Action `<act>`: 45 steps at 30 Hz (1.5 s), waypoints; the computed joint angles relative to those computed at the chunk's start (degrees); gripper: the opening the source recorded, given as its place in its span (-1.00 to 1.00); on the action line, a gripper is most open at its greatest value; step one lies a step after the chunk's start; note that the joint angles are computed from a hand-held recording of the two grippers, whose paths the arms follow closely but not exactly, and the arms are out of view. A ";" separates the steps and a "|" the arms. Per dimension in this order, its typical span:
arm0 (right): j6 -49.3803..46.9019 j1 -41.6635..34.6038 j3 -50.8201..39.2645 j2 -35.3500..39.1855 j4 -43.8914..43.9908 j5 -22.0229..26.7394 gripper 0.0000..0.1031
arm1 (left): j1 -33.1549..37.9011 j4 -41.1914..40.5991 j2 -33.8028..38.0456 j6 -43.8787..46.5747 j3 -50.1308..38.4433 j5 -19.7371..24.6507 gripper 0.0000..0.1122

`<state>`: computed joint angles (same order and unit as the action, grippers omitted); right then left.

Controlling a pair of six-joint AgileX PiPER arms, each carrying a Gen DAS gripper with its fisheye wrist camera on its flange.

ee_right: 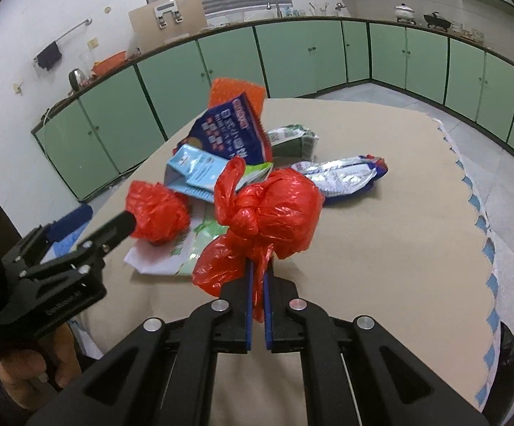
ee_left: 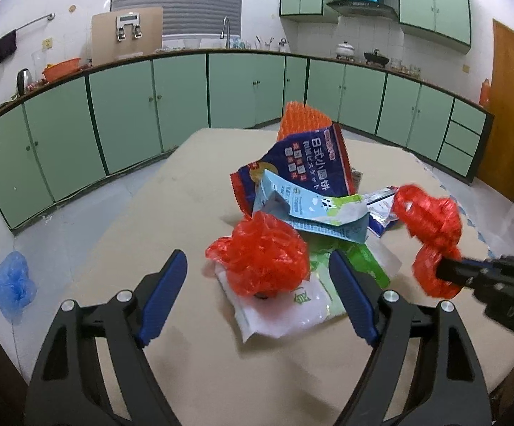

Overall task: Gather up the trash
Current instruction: 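Grasp a red plastic bag with the right tool while the left tool grasps another red bag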

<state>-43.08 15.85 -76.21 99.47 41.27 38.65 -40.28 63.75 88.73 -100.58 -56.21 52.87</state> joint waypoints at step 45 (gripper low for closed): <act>-12.62 -30.86 2.80 -10.24 5.39 16.69 -0.91 | -16.46 -6.46 8.83 10.27 -23.84 4.41 -0.92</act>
<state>-55.70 -15.01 -73.41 89.23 46.66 55.35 -56.74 57.29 97.56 -90.31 -80.05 57.29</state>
